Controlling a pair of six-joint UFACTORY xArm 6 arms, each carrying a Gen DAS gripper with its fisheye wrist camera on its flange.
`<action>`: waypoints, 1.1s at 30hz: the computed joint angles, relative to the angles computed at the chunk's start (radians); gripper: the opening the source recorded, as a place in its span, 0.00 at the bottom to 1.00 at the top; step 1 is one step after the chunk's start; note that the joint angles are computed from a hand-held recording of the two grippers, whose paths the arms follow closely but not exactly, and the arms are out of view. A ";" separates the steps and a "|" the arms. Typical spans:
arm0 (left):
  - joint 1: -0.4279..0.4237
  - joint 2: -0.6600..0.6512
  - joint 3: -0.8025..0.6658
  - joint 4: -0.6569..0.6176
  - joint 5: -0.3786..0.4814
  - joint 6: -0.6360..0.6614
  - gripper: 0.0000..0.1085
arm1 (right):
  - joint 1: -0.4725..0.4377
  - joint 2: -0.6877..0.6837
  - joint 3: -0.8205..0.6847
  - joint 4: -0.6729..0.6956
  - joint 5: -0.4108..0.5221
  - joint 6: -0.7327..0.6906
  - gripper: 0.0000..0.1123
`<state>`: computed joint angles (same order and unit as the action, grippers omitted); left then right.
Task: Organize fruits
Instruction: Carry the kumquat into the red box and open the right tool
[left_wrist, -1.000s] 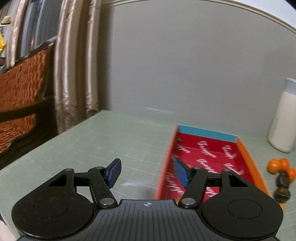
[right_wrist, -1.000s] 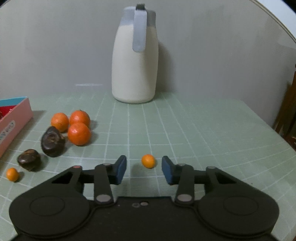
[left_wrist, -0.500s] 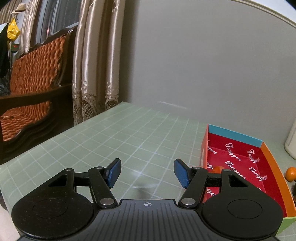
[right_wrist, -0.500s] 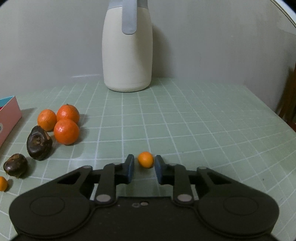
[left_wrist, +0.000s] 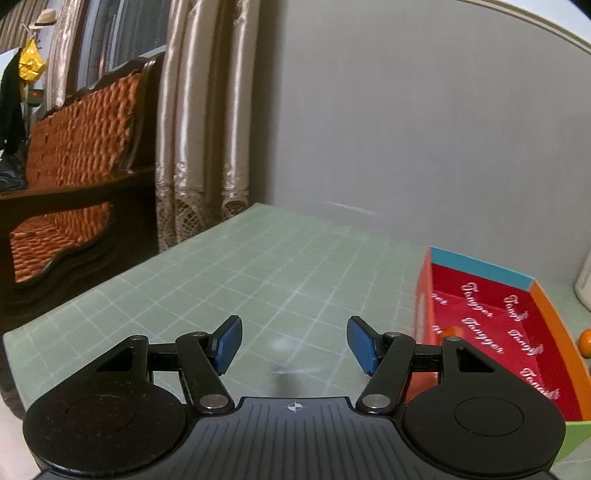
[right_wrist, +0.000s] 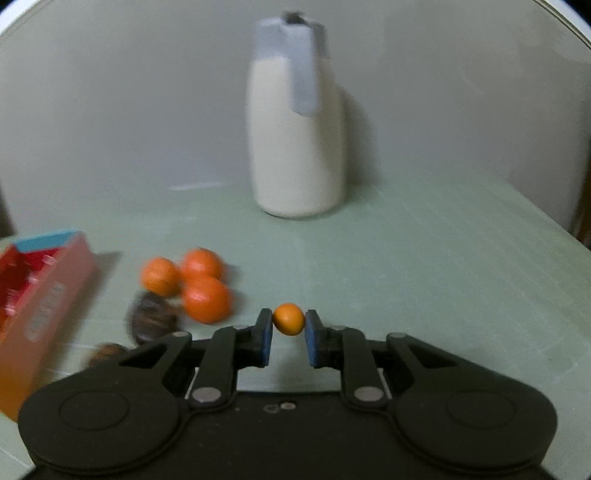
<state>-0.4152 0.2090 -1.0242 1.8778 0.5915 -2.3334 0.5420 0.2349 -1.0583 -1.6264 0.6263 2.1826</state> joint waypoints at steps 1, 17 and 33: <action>0.005 -0.006 0.008 0.000 0.001 -0.002 0.58 | 0.011 0.009 -0.017 -0.011 -0.004 0.003 0.15; 0.094 -0.070 0.109 0.023 0.013 -0.050 0.77 | 0.129 0.227 -0.354 -0.120 -0.089 -0.025 0.15; 0.076 -0.086 0.132 0.001 0.090 -0.041 0.95 | 0.191 0.410 -0.598 -0.039 -0.159 -0.224 0.23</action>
